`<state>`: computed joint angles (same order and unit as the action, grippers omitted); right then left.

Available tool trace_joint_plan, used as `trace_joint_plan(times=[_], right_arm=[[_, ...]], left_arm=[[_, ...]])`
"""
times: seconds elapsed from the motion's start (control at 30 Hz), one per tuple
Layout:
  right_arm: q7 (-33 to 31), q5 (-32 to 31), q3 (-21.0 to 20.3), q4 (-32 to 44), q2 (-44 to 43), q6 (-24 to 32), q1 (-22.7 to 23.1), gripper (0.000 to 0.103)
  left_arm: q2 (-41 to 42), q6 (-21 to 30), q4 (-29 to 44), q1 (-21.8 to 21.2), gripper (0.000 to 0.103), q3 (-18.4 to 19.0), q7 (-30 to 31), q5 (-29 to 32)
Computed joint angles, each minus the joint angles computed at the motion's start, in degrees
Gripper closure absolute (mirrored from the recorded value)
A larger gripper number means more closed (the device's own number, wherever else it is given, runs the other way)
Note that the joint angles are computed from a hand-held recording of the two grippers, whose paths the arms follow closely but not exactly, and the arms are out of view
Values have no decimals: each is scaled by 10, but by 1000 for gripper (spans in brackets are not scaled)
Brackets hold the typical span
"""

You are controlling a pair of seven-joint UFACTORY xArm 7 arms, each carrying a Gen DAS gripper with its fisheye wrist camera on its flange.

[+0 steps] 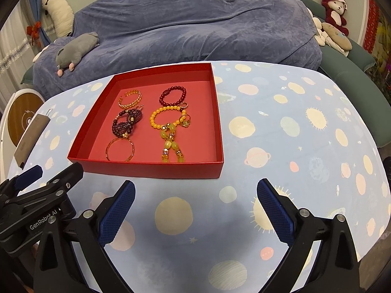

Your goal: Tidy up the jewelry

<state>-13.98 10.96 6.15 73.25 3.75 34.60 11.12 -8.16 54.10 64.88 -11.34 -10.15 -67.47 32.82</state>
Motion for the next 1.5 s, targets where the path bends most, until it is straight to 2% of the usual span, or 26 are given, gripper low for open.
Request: trace_joint_plan(times=[1.5], right_arm=[[11,-7,-1,-11,-5,-3,0,7]], left_arm=[[6,19,0,-10,12,-3,-13,34]])
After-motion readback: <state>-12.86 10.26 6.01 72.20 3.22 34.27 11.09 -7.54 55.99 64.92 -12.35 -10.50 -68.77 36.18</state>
